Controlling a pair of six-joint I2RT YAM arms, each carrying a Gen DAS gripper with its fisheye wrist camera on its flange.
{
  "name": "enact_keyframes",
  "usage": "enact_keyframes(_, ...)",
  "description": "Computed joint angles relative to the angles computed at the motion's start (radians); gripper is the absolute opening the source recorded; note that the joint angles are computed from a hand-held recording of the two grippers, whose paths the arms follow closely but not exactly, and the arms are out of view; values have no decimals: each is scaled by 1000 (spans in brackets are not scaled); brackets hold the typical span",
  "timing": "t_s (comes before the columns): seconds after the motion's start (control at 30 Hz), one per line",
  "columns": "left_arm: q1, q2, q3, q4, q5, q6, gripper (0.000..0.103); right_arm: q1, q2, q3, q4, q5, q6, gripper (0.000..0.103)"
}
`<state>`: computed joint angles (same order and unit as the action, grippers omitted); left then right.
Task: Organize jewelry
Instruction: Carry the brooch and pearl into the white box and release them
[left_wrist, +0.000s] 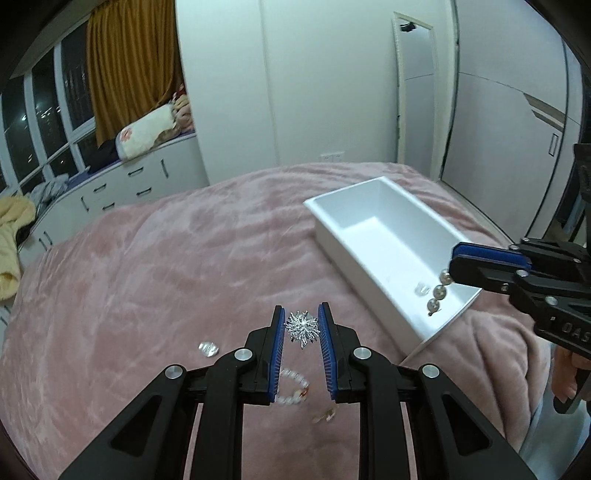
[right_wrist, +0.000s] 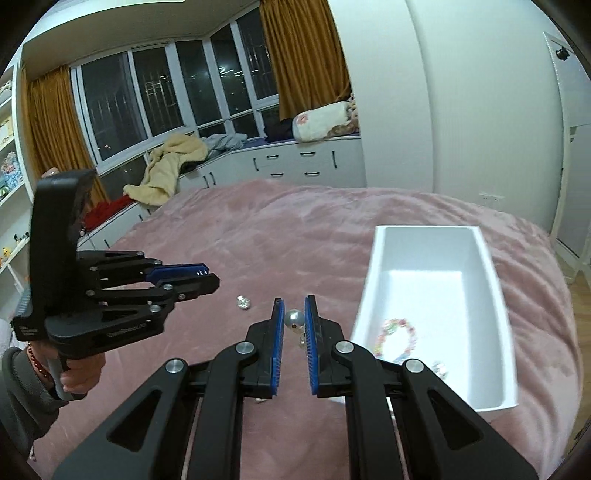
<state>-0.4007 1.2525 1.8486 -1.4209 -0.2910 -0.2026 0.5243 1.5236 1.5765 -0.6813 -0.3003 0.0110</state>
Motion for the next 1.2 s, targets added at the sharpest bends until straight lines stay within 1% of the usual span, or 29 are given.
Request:
enact_keyframes(0.17,-84,122,152,-26,-41,-23,23,-60,7,37,-37,-12,-33,12)
enact_keyframes(0.33,-140,218,249,-36,-59,-40,23,-115,9,35,-38,-29,-48,12)
enact_keyframes(0.7,-211,367,311,-7,-64,-77,23,-252,29,-14,-26,-107,-77,12)
enact_keyframes(0.83,-216,416,313,17,-46,-79,23,-287,49,-29,-13,-141,-83,12)
enact_keyframes(0.93,-194,463,331,31,25,-90,23,-311,78,-29,0,-169,-91,12)
enact_keyframes(1.07,-170,529,381,39,81,-105,23,-357,114,-46,27,-241,-89,12)
enact_keyframes(1.2,-159,596,415,45,101,-115,23,-367,145,-62,41,-251,-114,12)
